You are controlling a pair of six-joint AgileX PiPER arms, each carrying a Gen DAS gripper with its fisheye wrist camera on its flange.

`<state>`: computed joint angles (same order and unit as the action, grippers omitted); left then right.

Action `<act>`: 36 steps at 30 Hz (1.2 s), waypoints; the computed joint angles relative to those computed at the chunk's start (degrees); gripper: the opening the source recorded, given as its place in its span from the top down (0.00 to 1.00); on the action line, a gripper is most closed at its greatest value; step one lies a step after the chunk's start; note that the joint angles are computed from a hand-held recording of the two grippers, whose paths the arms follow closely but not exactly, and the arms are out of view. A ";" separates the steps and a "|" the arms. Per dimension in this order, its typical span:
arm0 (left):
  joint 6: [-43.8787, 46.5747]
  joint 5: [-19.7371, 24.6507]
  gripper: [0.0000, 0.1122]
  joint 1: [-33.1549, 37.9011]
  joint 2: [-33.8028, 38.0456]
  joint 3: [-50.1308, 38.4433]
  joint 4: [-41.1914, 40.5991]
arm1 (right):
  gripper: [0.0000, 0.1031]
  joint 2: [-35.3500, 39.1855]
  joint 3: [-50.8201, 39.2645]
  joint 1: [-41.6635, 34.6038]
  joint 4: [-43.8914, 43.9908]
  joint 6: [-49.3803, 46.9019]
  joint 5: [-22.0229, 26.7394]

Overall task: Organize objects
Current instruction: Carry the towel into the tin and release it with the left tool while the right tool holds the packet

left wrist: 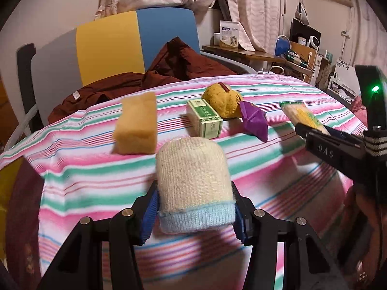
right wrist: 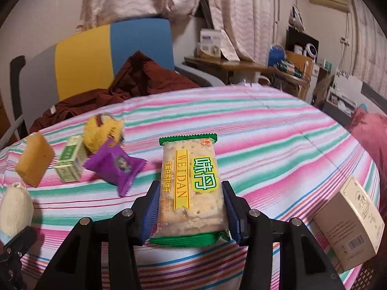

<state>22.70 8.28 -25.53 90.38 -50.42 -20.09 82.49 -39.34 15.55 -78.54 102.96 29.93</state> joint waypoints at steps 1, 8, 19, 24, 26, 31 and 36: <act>3.03 -0.13 0.53 0.41 -0.68 0.81 -2.98 | 0.52 -0.98 0.84 0.40 -1.47 1.49 -1.07; 17.00 1.94 0.53 5.06 -4.60 4.67 -18.42 | 0.52 -0.96 1.49 9.21 -6.93 4.51 4.10; 30.70 10.42 0.53 16.22 -12.55 11.15 -31.39 | 0.52 2.73 -0.91 11.78 -3.96 -0.58 6.38; 35.65 15.85 0.53 22.48 -17.10 12.19 -34.85 | 0.52 3.32 -1.32 12.77 -3.58 -1.20 7.33; 37.21 18.68 0.53 26.02 -19.02 12.04 -35.94 | 0.52 3.44 -1.23 13.70 -4.07 -1.00 8.11; 38.17 24.18 0.53 34.97 -20.18 9.77 -36.56 | 0.52 4.44 -1.74 16.06 -4.99 -1.71 10.34; 37.58 29.24 0.52 44.73 -15.69 4.83 -36.08 | 0.52 4.92 -2.08 16.80 -5.28 -2.17 11.10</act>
